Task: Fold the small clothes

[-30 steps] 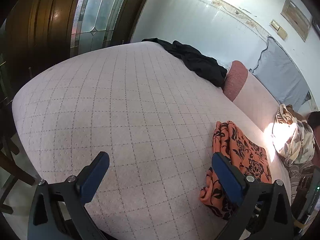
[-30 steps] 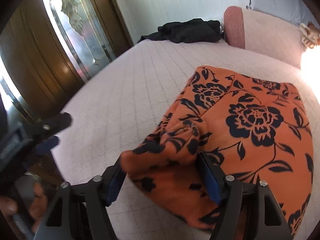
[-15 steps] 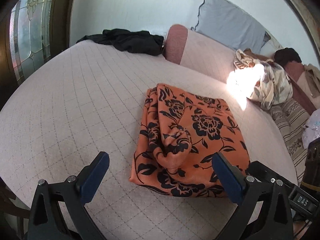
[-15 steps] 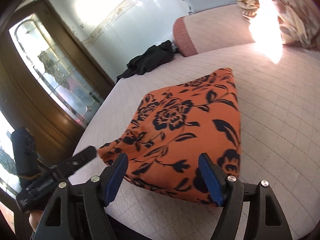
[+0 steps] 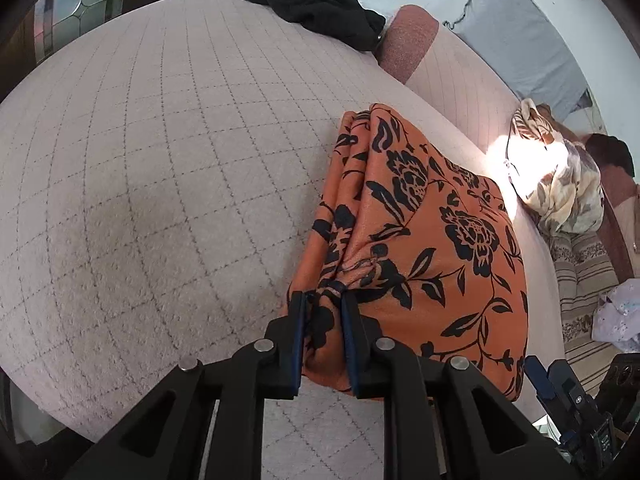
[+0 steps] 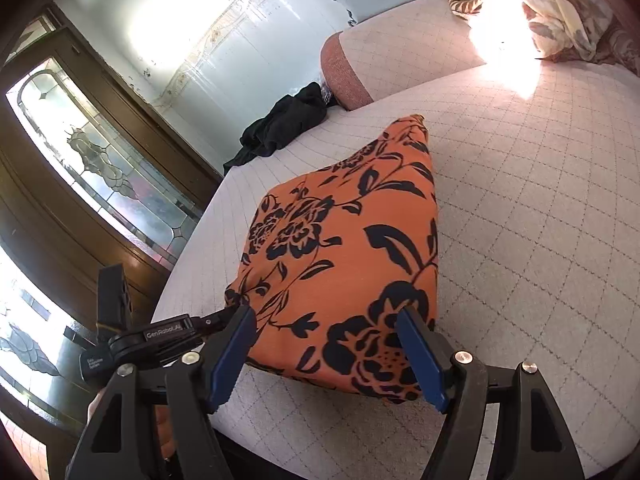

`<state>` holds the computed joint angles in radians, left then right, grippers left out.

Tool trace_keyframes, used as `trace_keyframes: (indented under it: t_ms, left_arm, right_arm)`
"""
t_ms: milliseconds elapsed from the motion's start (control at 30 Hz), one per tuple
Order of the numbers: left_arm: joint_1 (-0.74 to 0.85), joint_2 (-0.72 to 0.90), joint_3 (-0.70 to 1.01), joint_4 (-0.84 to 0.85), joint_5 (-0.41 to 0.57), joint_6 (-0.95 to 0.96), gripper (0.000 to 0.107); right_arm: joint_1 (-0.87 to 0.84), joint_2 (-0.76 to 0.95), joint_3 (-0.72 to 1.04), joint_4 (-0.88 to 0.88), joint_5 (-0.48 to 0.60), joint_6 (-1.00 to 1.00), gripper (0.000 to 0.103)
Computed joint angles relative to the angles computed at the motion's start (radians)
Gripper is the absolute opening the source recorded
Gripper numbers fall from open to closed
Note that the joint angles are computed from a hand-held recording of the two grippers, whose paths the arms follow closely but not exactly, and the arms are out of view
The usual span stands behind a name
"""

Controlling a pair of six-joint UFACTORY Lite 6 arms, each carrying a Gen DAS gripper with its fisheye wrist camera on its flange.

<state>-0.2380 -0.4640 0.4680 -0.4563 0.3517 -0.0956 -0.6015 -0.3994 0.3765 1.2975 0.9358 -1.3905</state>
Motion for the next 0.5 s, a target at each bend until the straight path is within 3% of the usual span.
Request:
trace_keyframes:
  t_ms: [67, 200, 267, 433, 500]
  left_arm:
    - [-0.019, -0.023, -0.012, 0.08, -0.003, -0.079, 0.018]
    - [0.0, -0.039, -0.041, 0.025, -0.001, -0.022, 0.024]
    - [-0.017, -0.066, -0.035, 0.149, 0.028, -0.145, 0.035]
    - [-0.06, -0.194, 0.017, 0.359, 0.16, -0.325, 0.035]
    - [-0.062, -0.205, 0.083, 0.392, 0.197, -0.31, 0.041]
  right_arm:
    - [-0.005, 0.009, 0.006, 0.002, 0.007, 0.004, 0.076]
    - [0.017, 0.006, 0.007, 0.003, -0.001, 0.013, 0.076]
    - [0.024, 0.007, 0.011, -0.005, -0.005, 0.017, 0.076]
    - [-0.003, 0.013, 0.012, 0.002, 0.013, -0.008, 0.076]
    - [-0.022, 0.032, 0.014, 0.009, 0.026, -0.016, 0.076]
